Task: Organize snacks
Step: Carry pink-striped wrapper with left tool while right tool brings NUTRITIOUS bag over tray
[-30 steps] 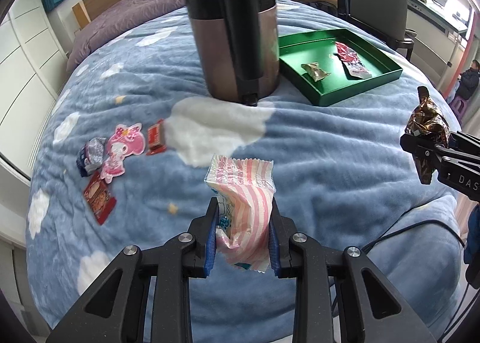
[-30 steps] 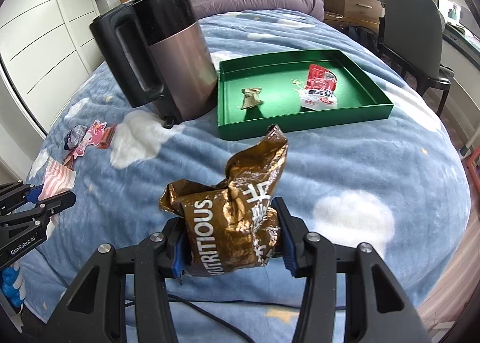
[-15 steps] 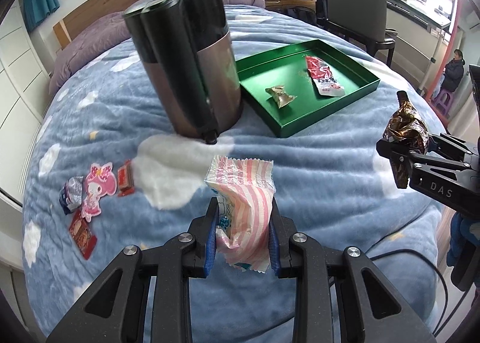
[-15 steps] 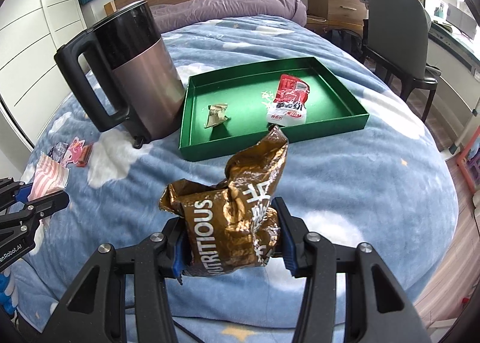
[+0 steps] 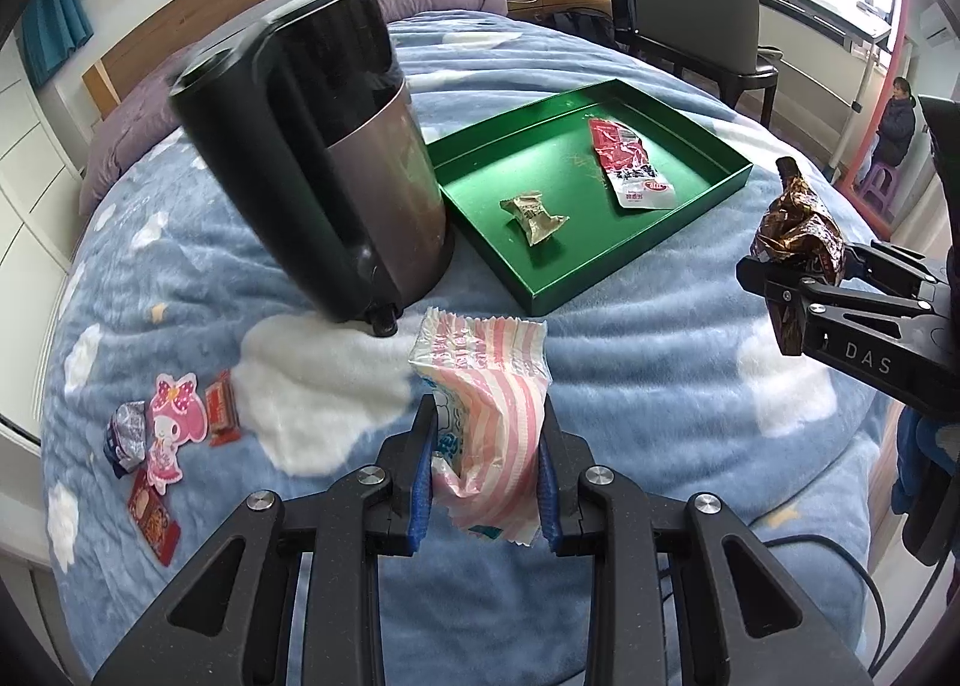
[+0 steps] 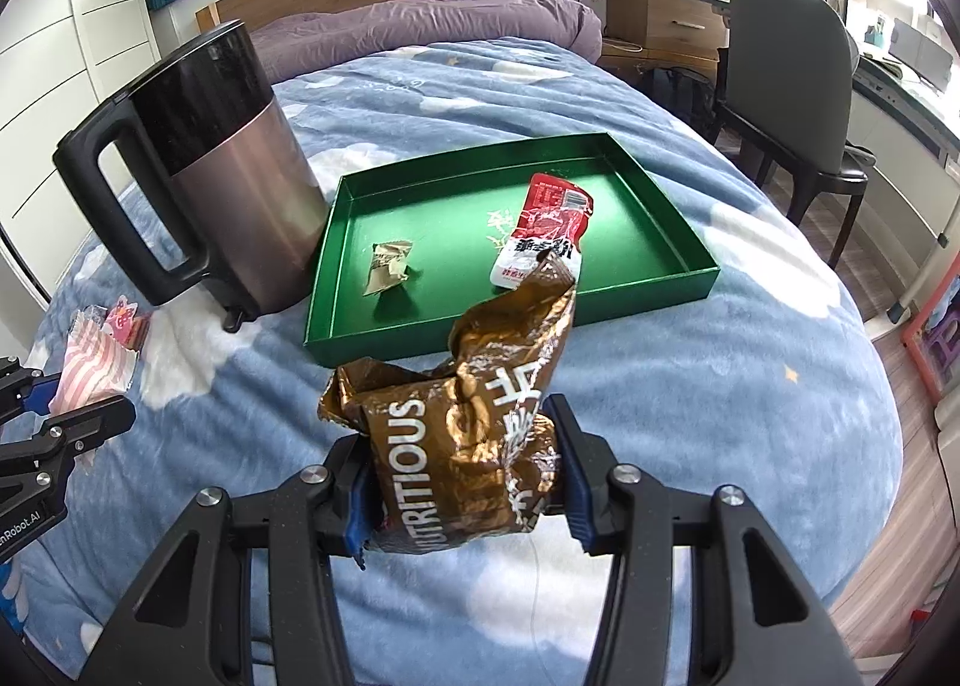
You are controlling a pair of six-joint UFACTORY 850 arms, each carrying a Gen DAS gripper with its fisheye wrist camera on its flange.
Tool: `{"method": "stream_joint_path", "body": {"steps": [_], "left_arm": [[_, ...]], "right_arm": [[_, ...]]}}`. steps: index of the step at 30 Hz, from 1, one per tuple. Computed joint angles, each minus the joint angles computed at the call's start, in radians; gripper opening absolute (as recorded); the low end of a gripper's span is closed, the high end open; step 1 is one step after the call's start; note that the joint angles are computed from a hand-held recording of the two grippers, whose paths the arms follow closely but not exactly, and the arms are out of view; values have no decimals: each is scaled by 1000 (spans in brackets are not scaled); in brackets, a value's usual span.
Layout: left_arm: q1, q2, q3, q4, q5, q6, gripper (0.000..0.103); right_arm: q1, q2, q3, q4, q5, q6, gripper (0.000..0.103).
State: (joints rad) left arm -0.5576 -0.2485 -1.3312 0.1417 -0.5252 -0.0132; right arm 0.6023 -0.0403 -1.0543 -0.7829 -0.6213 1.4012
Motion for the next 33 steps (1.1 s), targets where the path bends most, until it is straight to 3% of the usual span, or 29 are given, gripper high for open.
{"method": "stream_joint_path", "body": {"steps": [33], "left_arm": [[-53,-276,-348,-14,-46,49,24]], "right_arm": [[-179,-112,-81,-34,115,-93,65]]}}
